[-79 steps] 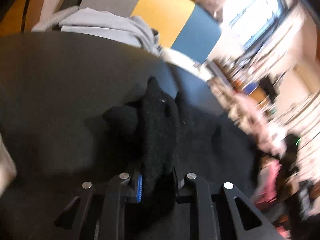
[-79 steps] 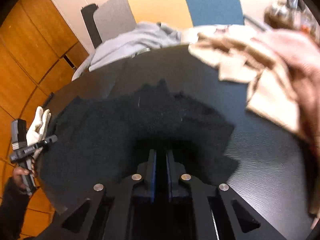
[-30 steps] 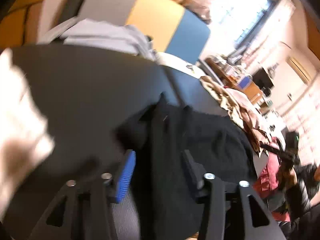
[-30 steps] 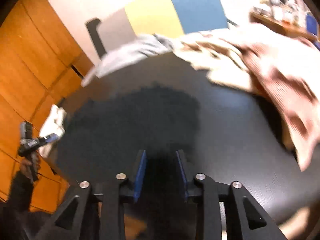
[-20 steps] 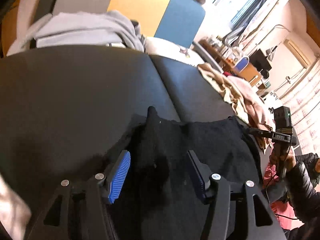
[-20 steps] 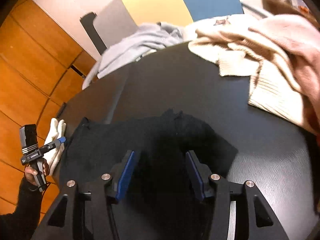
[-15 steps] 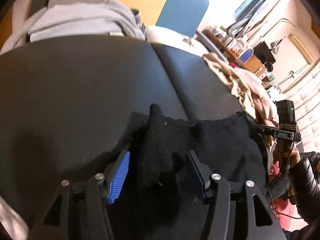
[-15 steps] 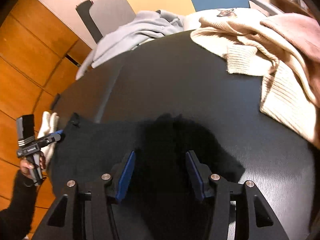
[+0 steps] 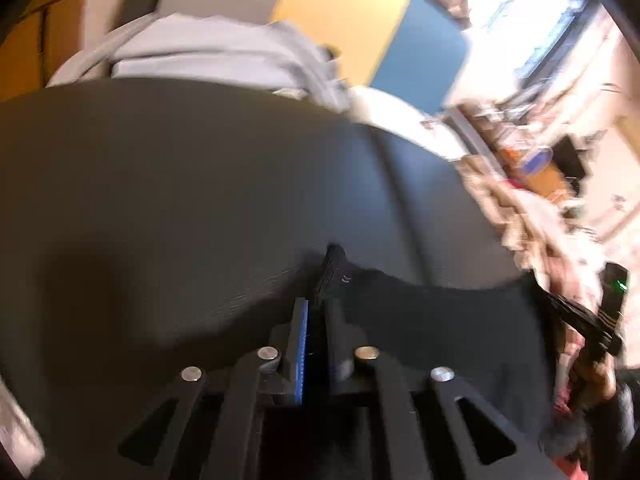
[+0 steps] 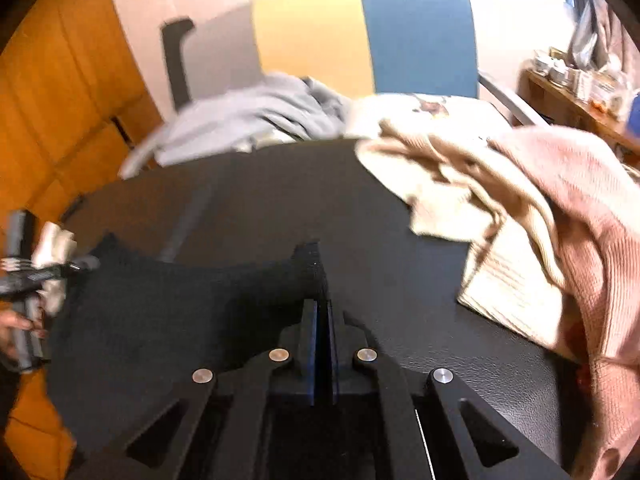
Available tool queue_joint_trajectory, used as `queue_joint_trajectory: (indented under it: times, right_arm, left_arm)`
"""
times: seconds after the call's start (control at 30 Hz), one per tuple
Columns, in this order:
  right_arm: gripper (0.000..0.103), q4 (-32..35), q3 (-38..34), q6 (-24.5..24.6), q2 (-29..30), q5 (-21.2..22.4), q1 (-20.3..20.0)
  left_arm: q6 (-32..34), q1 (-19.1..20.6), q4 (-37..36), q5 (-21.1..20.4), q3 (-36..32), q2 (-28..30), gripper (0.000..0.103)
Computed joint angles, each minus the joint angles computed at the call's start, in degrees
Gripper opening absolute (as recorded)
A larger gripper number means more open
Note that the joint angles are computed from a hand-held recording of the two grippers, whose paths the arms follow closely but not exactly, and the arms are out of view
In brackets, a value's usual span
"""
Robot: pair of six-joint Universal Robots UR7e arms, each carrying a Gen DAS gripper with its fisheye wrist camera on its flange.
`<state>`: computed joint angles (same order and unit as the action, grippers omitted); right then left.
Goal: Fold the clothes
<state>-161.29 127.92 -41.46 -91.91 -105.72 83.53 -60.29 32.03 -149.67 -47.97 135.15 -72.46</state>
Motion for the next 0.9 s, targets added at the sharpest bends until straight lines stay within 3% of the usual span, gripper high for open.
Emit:
queue_joint_trajectory:
  times: [0.07,0.13,0.2,0.23,0.27,0.4,0.47,0.53,0.6,0.7,0.8,0.9]
  right_arm:
    - [0.006,1.4,-0.3,1.6,1.9,-1.1,-1.7]
    - [0.01,0.6,0.6,2.8,0.9,1.8,-3.6]
    - [0.027,-1.5,1.9,3.3,-0.9,3.5,-4.1]
    - [0.038,-3.6,3.0,3.2,-1.9,3.9,-3.9]
    - [0.041,-5.0,4.0,3.0,-3.2,4.7,-3.7]
    - [0.042,-2.0,8.8,-0.7,-10.5,11.5,-3.0]
    - [0.047,-0.8,11.8,-2.4,-12.6,13.0,-2.5]
    - [0.051,-4.7,14.7,-3.8,-12.1,8.2,-1.8]
    - [0.053,-12.4,16.8,-1.9,-8.9,3.2,-3.0]
    - [0.054,-15.3,18.4,-4.3,-9.0,7.0,-6.4]
    - [0.063,-19.6,18.2,-6.1,-5.2,2.1,-2.6]
    - [0.066,-22.2,19.5,-7.9,-5.1,3.8,-3.8]
  left_arm:
    - [-1.3,0.2,-3.0,0.0,1.1,-0.2,0.027]
    - [-6.1,-1.0,1.4,1.7,0.9,-1.7,0.036]
    - [-12.5,-5.8,11.1,8.3,0.7,-3.4,0.039]
    - [-13.9,-7.6,12.8,9.4,0.9,-3.7,0.04]
    - [-15.0,-9.4,14.0,10.4,1.1,-3.9,0.041]
    - [-14.7,-15.8,10.9,11.2,2.4,-0.6,0.047]
    - [-16.8,-18.1,7.4,9.6,4.0,2.0,0.049]
    - [-21.2,-18.1,7.5,7.7,4.4,5.2,0.048]
    - [-24.1,-20.0,5.0,11.3,7.0,7.4,0.048]
    - [-24.9,-20.2,4.1,12.8,7.3,9.0,0.048]
    - [-23.0,-19.2,0.6,12.7,7.9,9.1,0.048]
    - [-22.8,-19.5,-3.4,13.0,9.4,8.9,0.048]
